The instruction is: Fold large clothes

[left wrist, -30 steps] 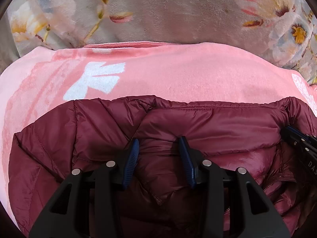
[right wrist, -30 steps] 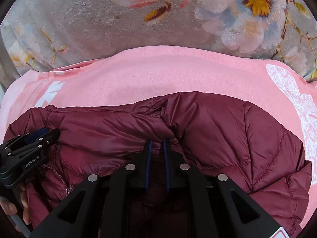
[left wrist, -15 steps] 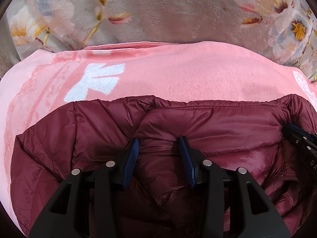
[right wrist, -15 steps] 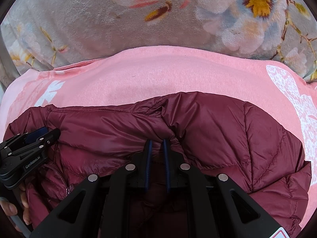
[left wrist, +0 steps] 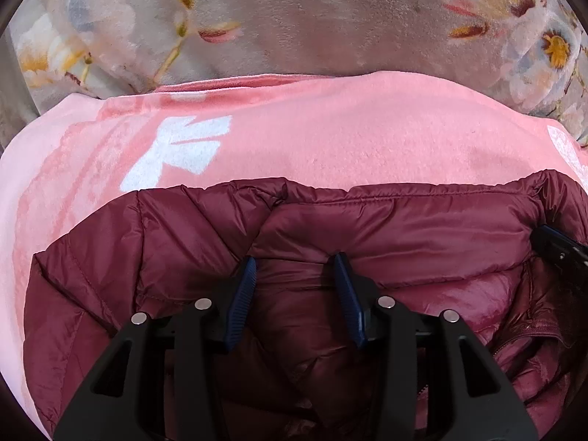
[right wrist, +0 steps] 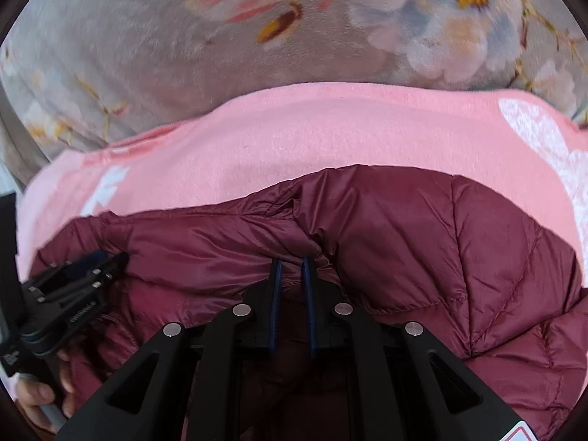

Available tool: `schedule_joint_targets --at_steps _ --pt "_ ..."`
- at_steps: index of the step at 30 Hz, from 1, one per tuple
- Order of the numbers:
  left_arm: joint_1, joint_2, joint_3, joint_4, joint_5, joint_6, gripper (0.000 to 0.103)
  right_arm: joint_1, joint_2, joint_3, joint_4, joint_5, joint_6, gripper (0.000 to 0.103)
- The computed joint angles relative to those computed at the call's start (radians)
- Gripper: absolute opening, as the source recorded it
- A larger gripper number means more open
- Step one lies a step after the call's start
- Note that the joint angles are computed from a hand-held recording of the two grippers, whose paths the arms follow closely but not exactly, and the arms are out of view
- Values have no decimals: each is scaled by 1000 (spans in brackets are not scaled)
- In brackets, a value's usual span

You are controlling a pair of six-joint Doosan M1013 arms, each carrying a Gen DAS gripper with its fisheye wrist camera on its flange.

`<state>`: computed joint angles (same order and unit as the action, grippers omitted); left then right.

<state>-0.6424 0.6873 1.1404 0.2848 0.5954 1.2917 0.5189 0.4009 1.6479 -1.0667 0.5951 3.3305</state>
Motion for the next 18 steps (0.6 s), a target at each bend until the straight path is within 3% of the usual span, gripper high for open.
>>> schedule_joint_targets --at_steps 2,4,5,6,8,10,15,18 --pt "1 -13 18 6 -14 -5 50 23 -27 19 9 37 29 13" --pt "4 -56 69 34 0 -53 83 74 -88 78 -74 77 129 19" --pt "14 -91 120 -8 -42 -33 88 96 -110 97 -88 108 136 21" --pt "24 -125 168 -55 -83 -4 90 127 -137 124 -104 148 145 26" --pt "53 -203 278 -219 -146 132 90 200 -193 188 -124 237 185 49" --pt "78 -268 362 -299 -150 192 90 282 -255 268 -110 304 247 58" --pt "170 -425 565 -485 -98 306 90 464 -338 403 10 423 437 62" --pt "217 -498 666 -473 -76 279 90 562 -346 445 98 473 542 63"
